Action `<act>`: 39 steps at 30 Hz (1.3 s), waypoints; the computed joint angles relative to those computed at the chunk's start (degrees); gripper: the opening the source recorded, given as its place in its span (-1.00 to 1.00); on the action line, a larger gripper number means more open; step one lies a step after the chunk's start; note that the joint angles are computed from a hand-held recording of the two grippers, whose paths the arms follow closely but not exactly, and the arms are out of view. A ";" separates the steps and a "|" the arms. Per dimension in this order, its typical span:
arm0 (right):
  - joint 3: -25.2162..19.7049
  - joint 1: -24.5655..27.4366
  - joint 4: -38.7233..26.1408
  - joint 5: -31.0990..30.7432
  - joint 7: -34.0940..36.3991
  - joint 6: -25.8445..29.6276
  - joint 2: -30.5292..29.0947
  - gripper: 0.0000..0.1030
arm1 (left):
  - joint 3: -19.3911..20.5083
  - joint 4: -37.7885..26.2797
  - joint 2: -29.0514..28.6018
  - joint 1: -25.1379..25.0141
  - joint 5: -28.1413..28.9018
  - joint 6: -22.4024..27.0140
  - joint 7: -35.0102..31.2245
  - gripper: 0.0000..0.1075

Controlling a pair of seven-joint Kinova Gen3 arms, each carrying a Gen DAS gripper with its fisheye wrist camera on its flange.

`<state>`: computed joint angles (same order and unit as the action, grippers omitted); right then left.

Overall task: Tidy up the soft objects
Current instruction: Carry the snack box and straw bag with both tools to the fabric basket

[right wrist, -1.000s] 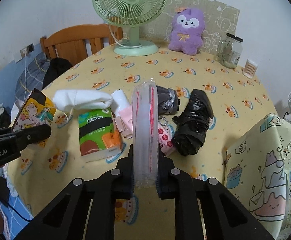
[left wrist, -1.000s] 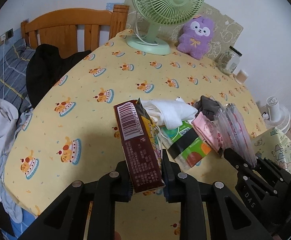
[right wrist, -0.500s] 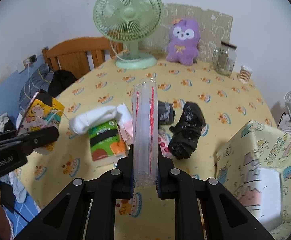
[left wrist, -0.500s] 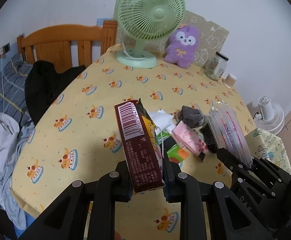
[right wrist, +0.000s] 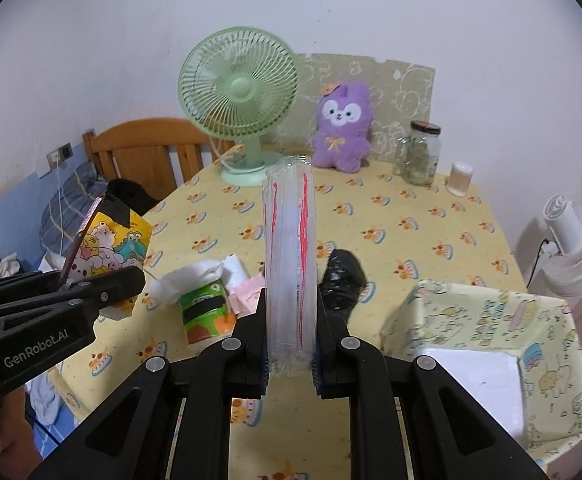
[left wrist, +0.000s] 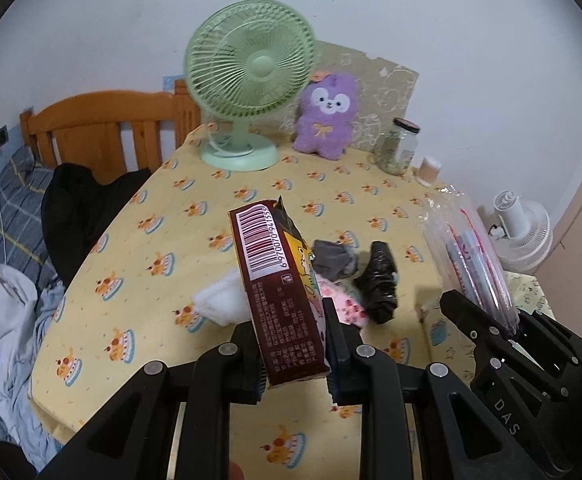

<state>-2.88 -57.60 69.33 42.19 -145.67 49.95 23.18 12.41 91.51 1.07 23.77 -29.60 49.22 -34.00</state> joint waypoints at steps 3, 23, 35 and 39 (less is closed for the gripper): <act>0.40 -0.01 1.53 0.86 -1.29 -0.22 -1.26 -0.65 | 0.61 -1.78 1.01 1.02 -1.01 0.60 0.08 -0.60; -5.21 8.48 16.05 8.31 -12.70 0.20 -12.55 -0.65 | -1.88 -15.69 11.23 13.40 -3.26 3.60 -2.67 -0.58; -9.27 15.42 24.72 9.32 -17.57 1.28 -19.13 -0.65 | -4.54 -24.62 17.69 20.21 -1.00 5.36 -7.17 -0.58; -10.50 17.30 26.08 8.73 -17.71 1.43 -20.15 -0.65 | -5.30 -26.76 19.26 21.57 0.34 5.81 -8.57 -0.57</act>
